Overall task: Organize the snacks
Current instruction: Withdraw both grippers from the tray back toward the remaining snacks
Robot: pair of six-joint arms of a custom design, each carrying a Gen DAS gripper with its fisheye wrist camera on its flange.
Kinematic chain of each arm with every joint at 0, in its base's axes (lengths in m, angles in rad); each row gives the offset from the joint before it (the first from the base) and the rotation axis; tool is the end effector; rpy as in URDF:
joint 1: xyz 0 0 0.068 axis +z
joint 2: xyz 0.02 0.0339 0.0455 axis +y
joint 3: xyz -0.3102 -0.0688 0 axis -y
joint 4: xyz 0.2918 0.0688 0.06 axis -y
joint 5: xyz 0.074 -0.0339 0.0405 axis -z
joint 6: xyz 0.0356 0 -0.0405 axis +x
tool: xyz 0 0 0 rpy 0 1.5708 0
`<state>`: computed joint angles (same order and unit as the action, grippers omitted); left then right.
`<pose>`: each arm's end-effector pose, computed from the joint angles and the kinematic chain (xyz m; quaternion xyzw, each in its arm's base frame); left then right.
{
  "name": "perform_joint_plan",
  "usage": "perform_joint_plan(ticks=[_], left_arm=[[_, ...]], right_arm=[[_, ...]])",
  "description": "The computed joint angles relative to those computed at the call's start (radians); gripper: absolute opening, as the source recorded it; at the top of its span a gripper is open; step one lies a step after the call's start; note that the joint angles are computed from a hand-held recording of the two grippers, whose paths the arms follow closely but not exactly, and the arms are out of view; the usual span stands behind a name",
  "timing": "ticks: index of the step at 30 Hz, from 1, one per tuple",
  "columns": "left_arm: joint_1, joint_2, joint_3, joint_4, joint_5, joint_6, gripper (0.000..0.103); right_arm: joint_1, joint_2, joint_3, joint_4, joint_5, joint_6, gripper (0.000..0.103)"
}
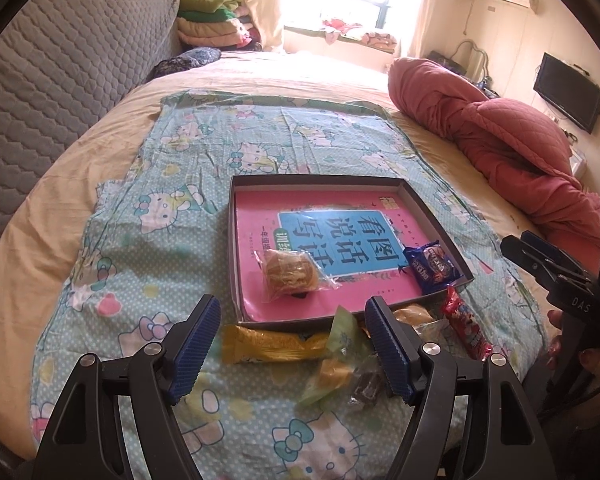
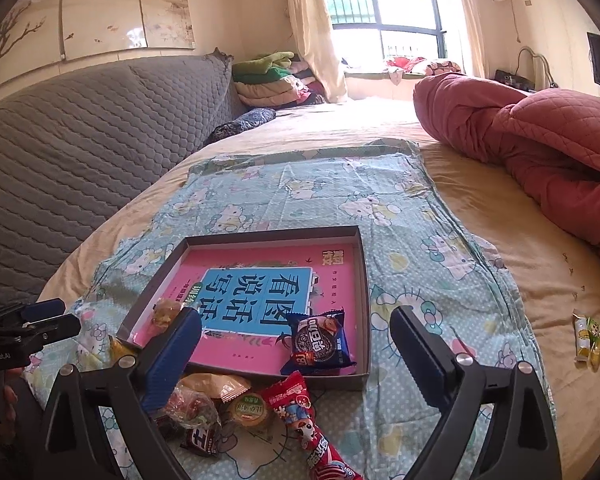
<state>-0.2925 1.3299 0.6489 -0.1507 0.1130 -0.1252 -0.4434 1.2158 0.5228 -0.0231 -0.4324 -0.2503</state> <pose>0.2709 -0.0858 0.1968 0.0981 0.9260 -0.1263 0.3419 0.2369 -0.0960 0.1943 -0.0028 0.8933 0.0460 0.4471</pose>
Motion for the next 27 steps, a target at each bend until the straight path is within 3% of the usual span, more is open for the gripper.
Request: perform_joint_plan(ticks=[27], left_arm=[[0.031, -0.037, -0.059, -0.055, 0.026, 0.018, 0.076]], right_arm=[[-0.11, -0.138, -0.045, -0.171, -0.089, -0.101, 0.096]])
